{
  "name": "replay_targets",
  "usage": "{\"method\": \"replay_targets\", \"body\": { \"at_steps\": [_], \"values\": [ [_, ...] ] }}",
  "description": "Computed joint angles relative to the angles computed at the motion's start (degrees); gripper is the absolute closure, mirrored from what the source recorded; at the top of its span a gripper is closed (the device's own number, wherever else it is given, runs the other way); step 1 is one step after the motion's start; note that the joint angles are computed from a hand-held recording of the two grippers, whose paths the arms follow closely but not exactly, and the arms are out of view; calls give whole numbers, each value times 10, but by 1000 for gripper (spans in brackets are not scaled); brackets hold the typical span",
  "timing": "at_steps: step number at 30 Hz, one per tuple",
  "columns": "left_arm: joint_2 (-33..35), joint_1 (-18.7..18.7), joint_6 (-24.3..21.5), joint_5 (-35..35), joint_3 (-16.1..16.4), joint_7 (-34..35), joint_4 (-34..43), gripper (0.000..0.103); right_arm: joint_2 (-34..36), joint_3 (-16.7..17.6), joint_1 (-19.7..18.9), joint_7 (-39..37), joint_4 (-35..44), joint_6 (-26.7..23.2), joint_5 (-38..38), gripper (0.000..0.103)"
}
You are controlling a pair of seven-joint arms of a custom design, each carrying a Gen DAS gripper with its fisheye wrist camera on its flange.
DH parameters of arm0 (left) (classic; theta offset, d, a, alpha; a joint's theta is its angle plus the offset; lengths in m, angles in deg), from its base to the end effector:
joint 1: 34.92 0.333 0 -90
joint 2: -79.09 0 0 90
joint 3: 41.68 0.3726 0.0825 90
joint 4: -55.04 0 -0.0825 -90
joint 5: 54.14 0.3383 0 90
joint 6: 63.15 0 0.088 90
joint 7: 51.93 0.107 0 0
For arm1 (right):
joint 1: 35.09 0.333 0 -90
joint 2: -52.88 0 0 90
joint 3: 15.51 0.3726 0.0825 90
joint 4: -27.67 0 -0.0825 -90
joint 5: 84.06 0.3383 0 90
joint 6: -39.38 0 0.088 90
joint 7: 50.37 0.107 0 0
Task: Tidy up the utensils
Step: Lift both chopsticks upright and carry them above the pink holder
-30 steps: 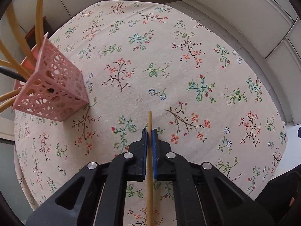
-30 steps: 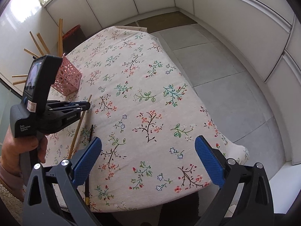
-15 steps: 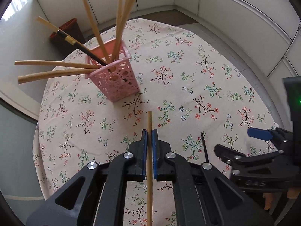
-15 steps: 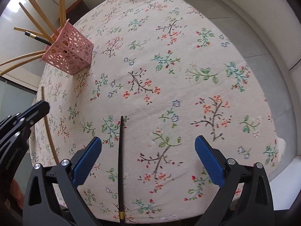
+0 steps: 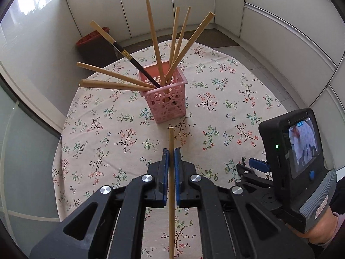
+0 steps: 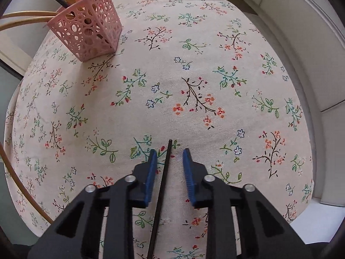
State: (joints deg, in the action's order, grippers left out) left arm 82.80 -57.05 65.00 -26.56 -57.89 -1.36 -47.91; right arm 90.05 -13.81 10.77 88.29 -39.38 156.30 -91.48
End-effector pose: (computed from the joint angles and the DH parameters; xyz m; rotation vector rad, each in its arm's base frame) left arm 0.4633 -0.3419 0.6186 -1.6773 2.0620 -0.4436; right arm 0.5158 0.5425 0.4923 -2.0779 2.0396 -0.1348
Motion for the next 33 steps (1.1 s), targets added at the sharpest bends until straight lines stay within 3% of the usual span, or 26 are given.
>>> {"method": "replay_targets", "body": {
  "at_steps": [1,6,13,17,21,33],
  "values": [
    [0,0,0,0,0,0,0,99,-6,-1,-1,2,-11,8,0,96],
    [4,-5,1,5,-3,1,6,99,-52,1,-13,9,-95,69,-1,99],
    [4,-13,7,17,-5,-7,10,99,-150,-15,-23,74,-231,217,-61,99],
    [-6,-16,19,24,-7,-17,8,99,-194,-16,-39,105,-270,283,-107,99],
    [-23,-17,30,24,-10,-34,-5,99,-226,-7,-55,119,-289,306,-139,99],
    [-70,-18,27,41,-26,-74,-3,99,-278,37,-84,110,-283,288,-169,99]
  ]
}}
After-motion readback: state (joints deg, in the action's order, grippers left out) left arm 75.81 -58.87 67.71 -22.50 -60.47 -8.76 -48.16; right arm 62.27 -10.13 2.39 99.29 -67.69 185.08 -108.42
